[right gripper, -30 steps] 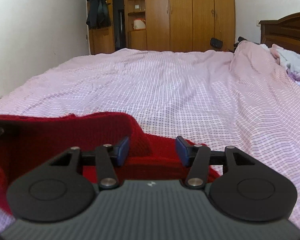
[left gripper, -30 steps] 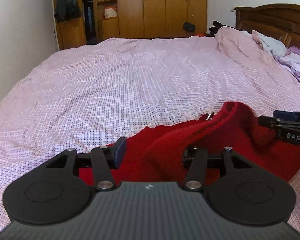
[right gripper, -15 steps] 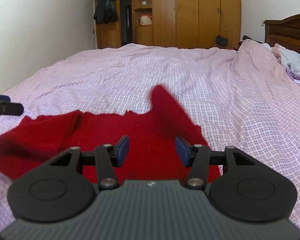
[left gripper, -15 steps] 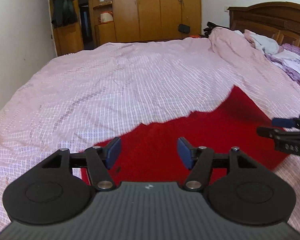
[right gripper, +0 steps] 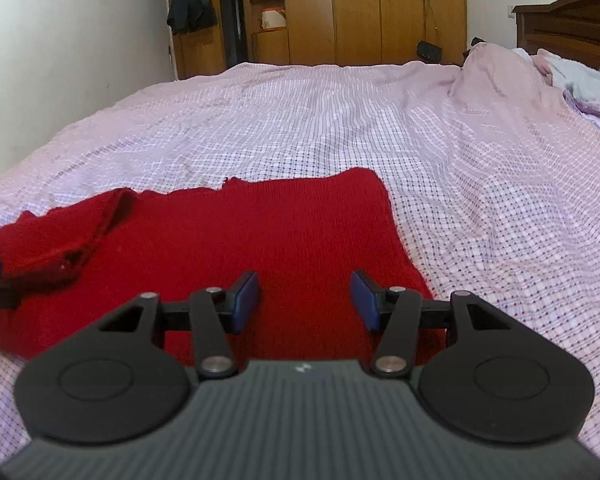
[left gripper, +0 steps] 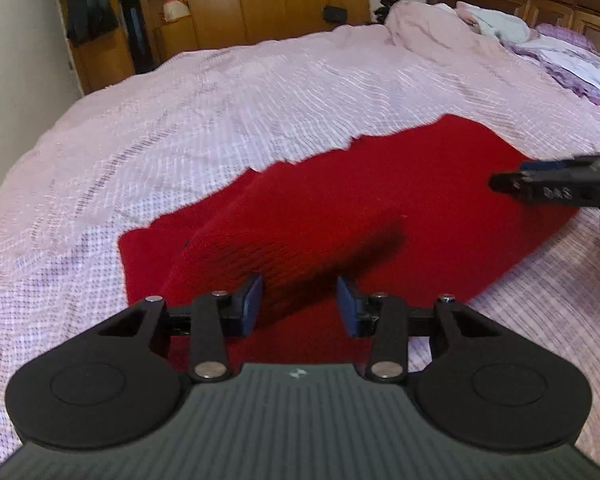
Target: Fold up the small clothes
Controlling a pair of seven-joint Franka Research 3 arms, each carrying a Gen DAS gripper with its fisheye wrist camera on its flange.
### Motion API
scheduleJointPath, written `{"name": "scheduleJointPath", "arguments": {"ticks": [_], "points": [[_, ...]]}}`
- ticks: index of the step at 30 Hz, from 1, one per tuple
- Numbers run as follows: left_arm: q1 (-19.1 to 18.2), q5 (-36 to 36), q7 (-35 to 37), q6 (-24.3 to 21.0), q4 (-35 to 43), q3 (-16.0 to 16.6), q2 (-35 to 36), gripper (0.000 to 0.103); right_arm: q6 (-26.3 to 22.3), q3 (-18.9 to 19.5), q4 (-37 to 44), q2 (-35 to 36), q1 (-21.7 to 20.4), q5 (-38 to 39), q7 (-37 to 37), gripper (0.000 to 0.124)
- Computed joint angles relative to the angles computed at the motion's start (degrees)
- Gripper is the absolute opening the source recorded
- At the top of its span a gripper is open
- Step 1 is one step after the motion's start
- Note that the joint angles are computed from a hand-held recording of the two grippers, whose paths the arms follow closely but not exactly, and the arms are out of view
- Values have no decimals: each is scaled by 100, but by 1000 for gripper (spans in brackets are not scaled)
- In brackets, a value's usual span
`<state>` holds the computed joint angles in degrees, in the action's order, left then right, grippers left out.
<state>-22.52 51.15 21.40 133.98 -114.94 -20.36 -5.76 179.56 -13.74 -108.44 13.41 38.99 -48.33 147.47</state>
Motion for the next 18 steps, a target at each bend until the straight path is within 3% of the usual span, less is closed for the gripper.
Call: {"name": "scheduleJointPath", "arguments": {"ticks": [4,8,14,18], "points": [[102,116,-245,-215,99,65,34,47,157,-168,-11,50,104,-65,141,54],[166,525,-344,-713,202,84,117,47,303,-553,-19,100,422,-192,358,55],[273,558,-746,-1296,105,169,-64,48,438,-1026,-46,148,835,-153,424,55],[387,375,-890,-815,-286,212,-493,49,492,-1333,-77,181,1127,1,349,55]]}}
